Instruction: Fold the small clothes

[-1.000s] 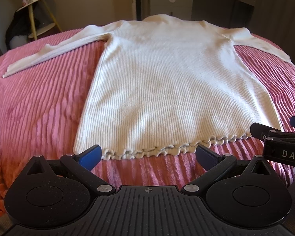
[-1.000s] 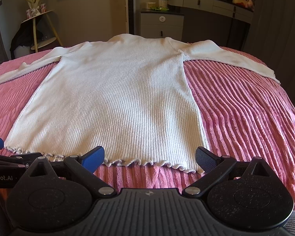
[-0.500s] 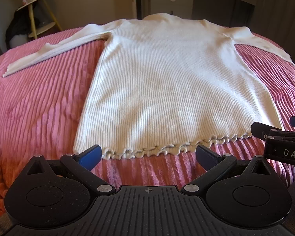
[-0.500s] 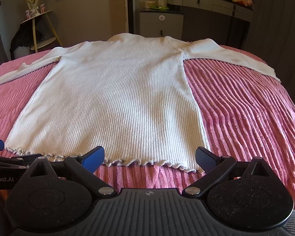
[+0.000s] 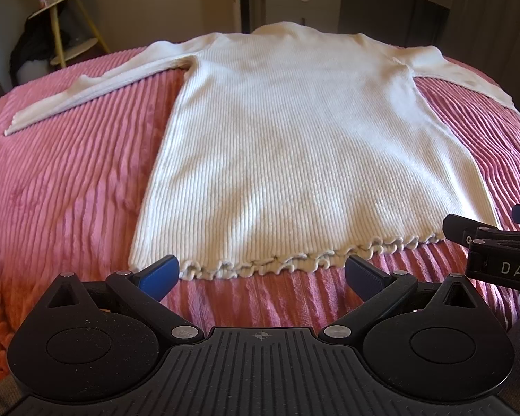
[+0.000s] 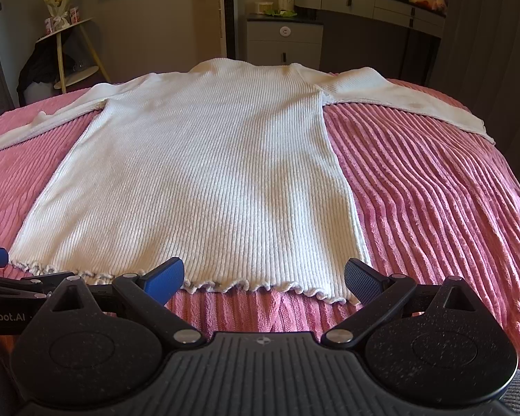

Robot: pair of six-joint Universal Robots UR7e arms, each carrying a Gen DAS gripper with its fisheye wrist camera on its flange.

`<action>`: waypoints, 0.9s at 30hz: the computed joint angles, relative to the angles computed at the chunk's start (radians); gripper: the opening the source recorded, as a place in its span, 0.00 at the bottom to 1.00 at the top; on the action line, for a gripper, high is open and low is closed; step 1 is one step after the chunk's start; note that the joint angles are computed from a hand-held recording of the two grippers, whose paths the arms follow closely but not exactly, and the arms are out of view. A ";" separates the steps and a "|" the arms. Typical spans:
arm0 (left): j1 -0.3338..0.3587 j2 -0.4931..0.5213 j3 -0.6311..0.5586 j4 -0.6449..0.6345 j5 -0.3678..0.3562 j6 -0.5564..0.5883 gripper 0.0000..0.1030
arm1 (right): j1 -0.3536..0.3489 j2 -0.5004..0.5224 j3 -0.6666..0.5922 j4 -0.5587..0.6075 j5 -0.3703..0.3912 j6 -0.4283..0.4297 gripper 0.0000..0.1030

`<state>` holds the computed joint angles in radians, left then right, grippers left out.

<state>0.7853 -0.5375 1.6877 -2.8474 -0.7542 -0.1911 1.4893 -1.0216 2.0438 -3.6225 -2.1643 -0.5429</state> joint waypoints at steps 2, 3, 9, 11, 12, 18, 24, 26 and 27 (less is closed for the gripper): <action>0.000 0.000 0.001 -0.001 0.003 0.000 1.00 | 0.000 -0.001 0.000 0.001 0.000 0.000 0.96; -0.001 0.001 0.003 -0.004 0.006 0.000 1.00 | 0.000 -0.001 0.000 0.002 -0.001 0.000 0.96; 0.003 0.002 0.001 -0.004 -0.001 -0.003 1.00 | 0.001 0.000 -0.002 0.007 -0.001 0.008 0.96; 0.003 0.001 0.000 -0.002 -0.005 -0.005 1.00 | 0.002 0.001 -0.002 0.008 -0.002 0.009 0.96; 0.003 0.001 -0.002 0.001 -0.004 -0.007 1.00 | 0.002 0.000 -0.003 0.011 -0.002 0.011 0.96; 0.005 -0.001 -0.007 0.012 -0.015 -0.015 1.00 | 0.001 -0.008 0.000 0.023 0.005 0.023 0.96; 0.007 -0.002 -0.009 0.013 -0.021 -0.019 1.00 | -0.001 -0.025 0.002 0.065 0.018 0.053 0.96; 0.007 -0.001 -0.010 0.013 -0.023 -0.016 1.00 | -0.004 -0.030 0.003 0.078 0.027 0.061 0.96; 0.007 -0.001 -0.011 0.013 -0.024 -0.014 1.00 | -0.004 -0.032 0.002 0.085 0.028 0.065 0.96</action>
